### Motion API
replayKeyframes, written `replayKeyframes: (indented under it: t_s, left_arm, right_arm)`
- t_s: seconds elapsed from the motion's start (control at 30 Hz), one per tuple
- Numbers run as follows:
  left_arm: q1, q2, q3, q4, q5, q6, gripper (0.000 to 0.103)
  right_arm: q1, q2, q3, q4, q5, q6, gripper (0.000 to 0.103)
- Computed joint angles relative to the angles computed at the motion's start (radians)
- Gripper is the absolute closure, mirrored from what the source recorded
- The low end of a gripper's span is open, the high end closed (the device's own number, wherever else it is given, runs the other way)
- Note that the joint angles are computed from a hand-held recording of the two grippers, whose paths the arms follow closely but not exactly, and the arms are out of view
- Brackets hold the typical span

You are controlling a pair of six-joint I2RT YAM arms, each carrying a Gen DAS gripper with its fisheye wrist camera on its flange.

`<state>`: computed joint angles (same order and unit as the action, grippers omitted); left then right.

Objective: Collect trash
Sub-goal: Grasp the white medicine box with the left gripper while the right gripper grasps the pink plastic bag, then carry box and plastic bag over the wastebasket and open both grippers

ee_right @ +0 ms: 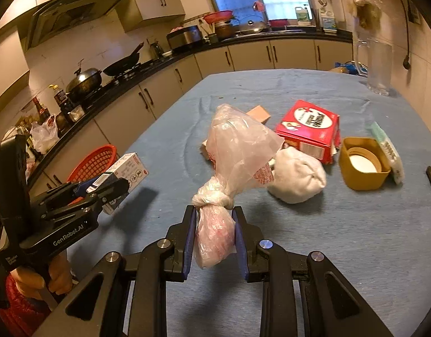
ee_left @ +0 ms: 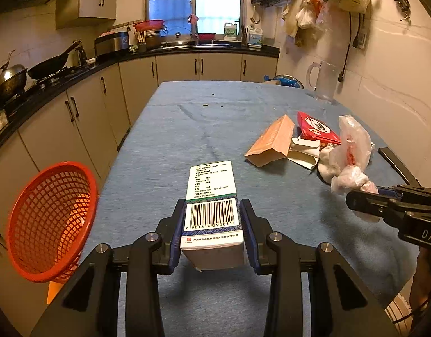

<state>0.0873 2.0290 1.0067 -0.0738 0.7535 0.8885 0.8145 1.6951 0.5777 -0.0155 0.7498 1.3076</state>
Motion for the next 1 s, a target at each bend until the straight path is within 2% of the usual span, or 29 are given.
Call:
replayKeyframes:
  t_s: [0.43, 0.77, 1.0]
  left_arm:
    - [0.08, 0.012, 0.089, -0.059, 0.045, -0.021, 0.067]
    - [0.163, 0.066, 0.235, -0.106, 0.072, -0.055, 0.067]
    - [0.215, 0.141, 0.368, -0.124, 0.064, -0.093, 0.067]
  right_arm:
    - [-0.032, 0.067, 0.119, 0.041, -0.061, -0.155, 0.075]
    - [-0.062, 0.152, 0.286, 0.043, -0.114, -0.311, 0.075]
    - [-0.108, 0.221, 0.39, 0.079, -0.208, -0.411, 0.075]
